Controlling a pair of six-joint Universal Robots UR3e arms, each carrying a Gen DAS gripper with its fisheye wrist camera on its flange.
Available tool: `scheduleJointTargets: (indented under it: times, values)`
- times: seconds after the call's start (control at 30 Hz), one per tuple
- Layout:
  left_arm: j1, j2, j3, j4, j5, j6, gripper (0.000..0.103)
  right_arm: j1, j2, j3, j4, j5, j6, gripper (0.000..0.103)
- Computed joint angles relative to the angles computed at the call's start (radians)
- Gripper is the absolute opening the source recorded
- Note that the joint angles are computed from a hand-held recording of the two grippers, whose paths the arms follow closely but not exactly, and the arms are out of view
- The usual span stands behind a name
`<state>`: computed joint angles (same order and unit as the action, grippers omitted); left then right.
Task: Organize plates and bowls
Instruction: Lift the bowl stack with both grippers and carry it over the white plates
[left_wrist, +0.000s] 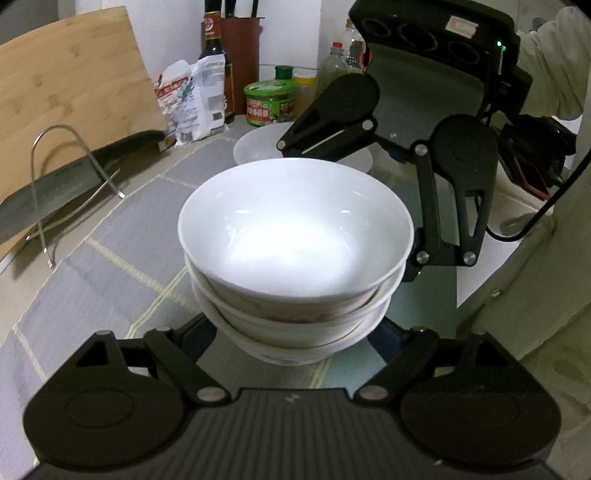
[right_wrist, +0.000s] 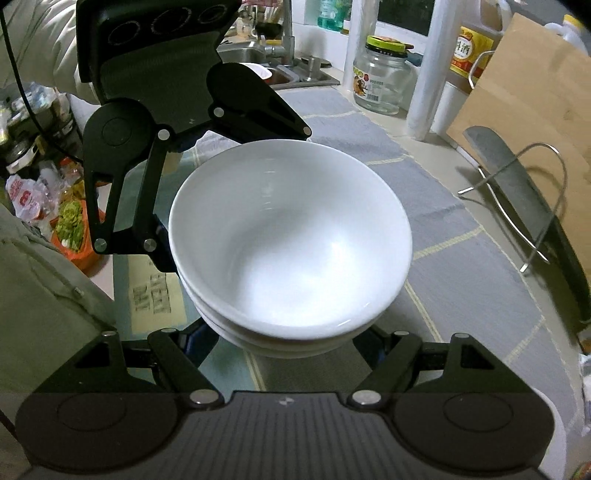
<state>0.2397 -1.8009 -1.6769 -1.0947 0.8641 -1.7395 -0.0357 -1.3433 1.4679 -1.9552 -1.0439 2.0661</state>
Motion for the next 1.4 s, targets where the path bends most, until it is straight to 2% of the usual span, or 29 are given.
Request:
scheduleJointTargets:
  times: [0.33,0.63,0.97,1.27,1.4]
  values:
    - [-0.177,-0.082,0.061,0.185,0.016,-0.209,0.087,-0.179,-0.105,0.037,0.108,0.021,-0.192,0.082]
    - [-0.325,-0.245,0.244,0.281,0.056,-0.329,0.087,-0.333,-0.118,0.015,0.177,0.040,-0.321,0.082]
    - [-0.431,-0.457,0.520,0.274,0.087,-0.396,0.087,-0.441,-0.075,-0.022,0.178,0.025,-0.389,0.082]
    - [-0.471,-0.596,0.734,0.177,0.106,-0.419,0.087,-0.476,-0.025,-0.039,0.171,0.002,-0.412,0.082]
    - [-0.477,-0.623,0.777,0.158,0.111,-0.425,0.087,-0.479,-0.004,-0.051,0.166,-0.001,-0.413,0.082]
